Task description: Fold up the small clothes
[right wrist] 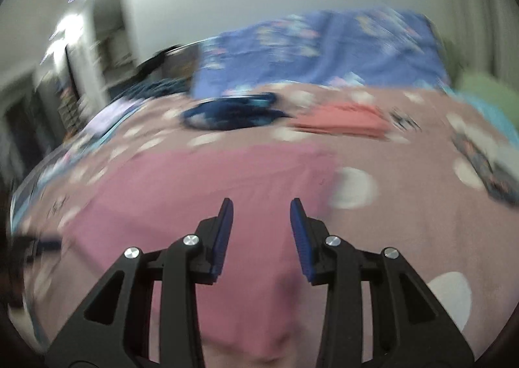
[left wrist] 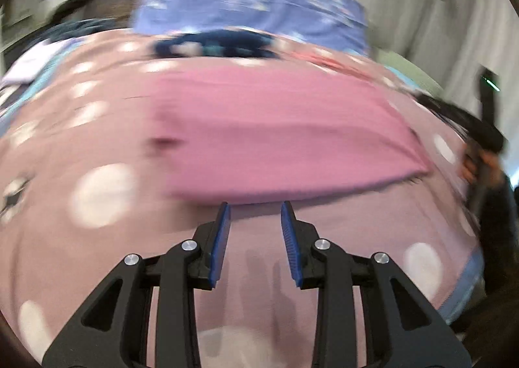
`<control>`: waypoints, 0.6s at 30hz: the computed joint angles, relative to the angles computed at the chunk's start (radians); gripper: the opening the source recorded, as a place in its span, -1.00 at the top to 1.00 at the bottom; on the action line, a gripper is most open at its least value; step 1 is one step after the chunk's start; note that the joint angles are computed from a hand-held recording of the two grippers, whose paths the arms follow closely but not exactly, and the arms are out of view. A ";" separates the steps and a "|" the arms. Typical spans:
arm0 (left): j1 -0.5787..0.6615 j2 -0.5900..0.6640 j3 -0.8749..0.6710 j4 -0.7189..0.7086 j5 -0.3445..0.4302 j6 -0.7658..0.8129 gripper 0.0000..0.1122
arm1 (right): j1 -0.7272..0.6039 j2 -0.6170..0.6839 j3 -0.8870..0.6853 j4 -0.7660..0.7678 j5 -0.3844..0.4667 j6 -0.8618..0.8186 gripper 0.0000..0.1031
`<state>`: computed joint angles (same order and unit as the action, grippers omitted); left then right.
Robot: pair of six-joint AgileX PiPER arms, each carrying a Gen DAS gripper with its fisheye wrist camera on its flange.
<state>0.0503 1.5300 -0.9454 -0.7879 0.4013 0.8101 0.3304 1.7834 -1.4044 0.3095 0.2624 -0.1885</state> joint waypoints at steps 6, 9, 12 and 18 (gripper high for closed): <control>0.207 -0.062 0.104 -0.377 0.027 0.371 0.33 | 0.328 0.148 -0.256 -0.185 0.169 -0.021 0.20; 0.272 -0.057 0.153 -0.518 0.051 0.522 0.22 | 0.481 0.300 -0.434 -0.455 0.249 0.106 0.20; 0.352 -0.026 0.165 -0.606 0.108 0.614 0.22 | 0.563 0.441 -0.612 -0.632 0.345 0.207 0.19; 0.446 0.033 0.144 -0.698 0.225 0.703 0.08 | 0.659 0.793 -1.184 -0.873 0.671 0.218 0.15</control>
